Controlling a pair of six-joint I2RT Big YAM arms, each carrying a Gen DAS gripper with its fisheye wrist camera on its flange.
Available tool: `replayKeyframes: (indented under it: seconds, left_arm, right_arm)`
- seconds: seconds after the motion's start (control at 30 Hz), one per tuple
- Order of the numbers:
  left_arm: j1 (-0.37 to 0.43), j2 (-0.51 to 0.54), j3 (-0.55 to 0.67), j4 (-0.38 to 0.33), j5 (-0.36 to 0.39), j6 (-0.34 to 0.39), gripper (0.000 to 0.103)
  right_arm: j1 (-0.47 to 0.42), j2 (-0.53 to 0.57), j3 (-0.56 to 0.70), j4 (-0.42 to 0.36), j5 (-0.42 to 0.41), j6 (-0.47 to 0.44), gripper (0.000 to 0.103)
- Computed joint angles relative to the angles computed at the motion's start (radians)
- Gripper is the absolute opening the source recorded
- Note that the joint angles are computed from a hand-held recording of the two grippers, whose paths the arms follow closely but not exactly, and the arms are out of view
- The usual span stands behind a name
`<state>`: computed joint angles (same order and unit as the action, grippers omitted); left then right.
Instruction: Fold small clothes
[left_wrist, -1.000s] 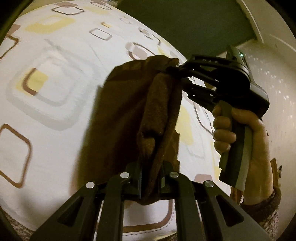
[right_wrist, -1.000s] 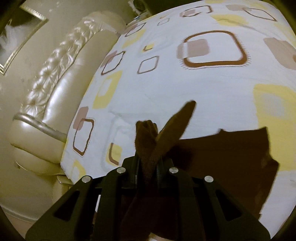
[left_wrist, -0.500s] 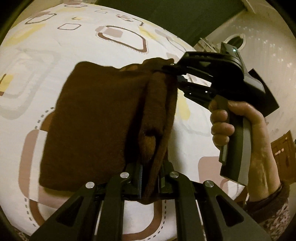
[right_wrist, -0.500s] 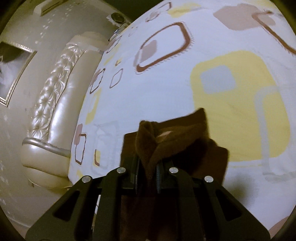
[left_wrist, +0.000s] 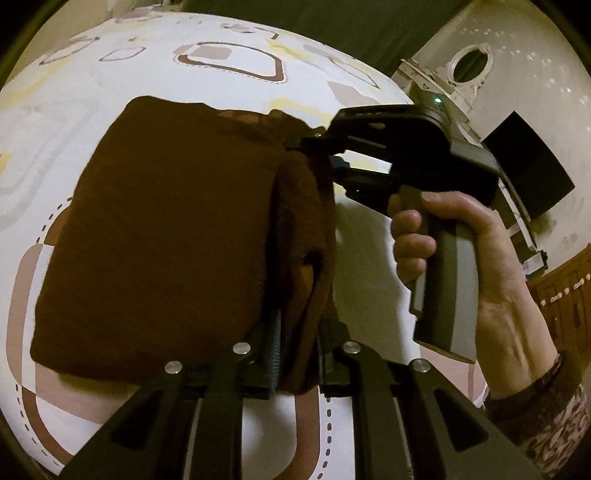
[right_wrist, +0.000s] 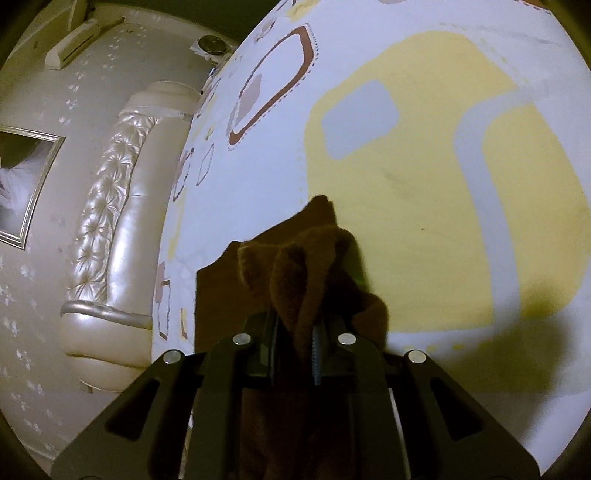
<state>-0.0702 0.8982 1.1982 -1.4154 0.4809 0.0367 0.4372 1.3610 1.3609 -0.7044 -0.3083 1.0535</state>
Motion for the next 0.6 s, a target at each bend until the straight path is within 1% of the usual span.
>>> replayKeyframes:
  seconds: [0.1, 0.2, 0.27, 0.3, 0.37, 0.4, 0.47, 0.53, 0.6]
  left_arm:
    - [-0.016, -0.032, -0.012, 0.002, -0.021, 0.005, 0.017]
    - [-0.032, -0.047, -0.025, 0.008, -0.026, 0.014, 0.022]
    - [-0.054, -0.04, -0.033, 0.027, -0.032, 0.013, 0.023]
    - [-0.062, -0.043, -0.038, 0.028, -0.033, 0.019, 0.025]
    - [-0.077, -0.046, -0.046, 0.034, -0.033, 0.028, 0.026]
    - [-0.086, -0.041, -0.05, 0.038, -0.028, 0.031, 0.026]
    - [-0.091, -0.033, -0.051, 0.03, -0.005, 0.042, 0.026]
    - [-0.096, -0.023, -0.054, 0.017, 0.016, 0.054, 0.026]
    - [-0.093, -0.028, -0.062, 0.009, 0.032, 0.073, 0.026]
  right_arm:
    - [-0.006, -0.01, -0.029, 0.04, -0.011, 0.019, 0.015]
    - [-0.011, -0.028, -0.058, 0.075, -0.004, 0.034, 0.021]
    - [-0.016, -0.046, -0.081, 0.1, 0.005, 0.053, 0.028]
    - [-0.018, -0.056, -0.09, 0.102, 0.012, 0.054, 0.029]
    - [-0.021, -0.085, -0.119, 0.116, 0.024, 0.069, 0.038]
    - [-0.021, -0.106, -0.141, 0.132, 0.031, 0.082, 0.041]
    - [-0.018, -0.143, -0.174, 0.14, 0.045, 0.091, 0.052]
    - [-0.005, -0.183, -0.201, 0.125, 0.074, 0.086, 0.055]
    - [0.005, -0.221, -0.233, 0.132, 0.085, 0.095, 0.057]
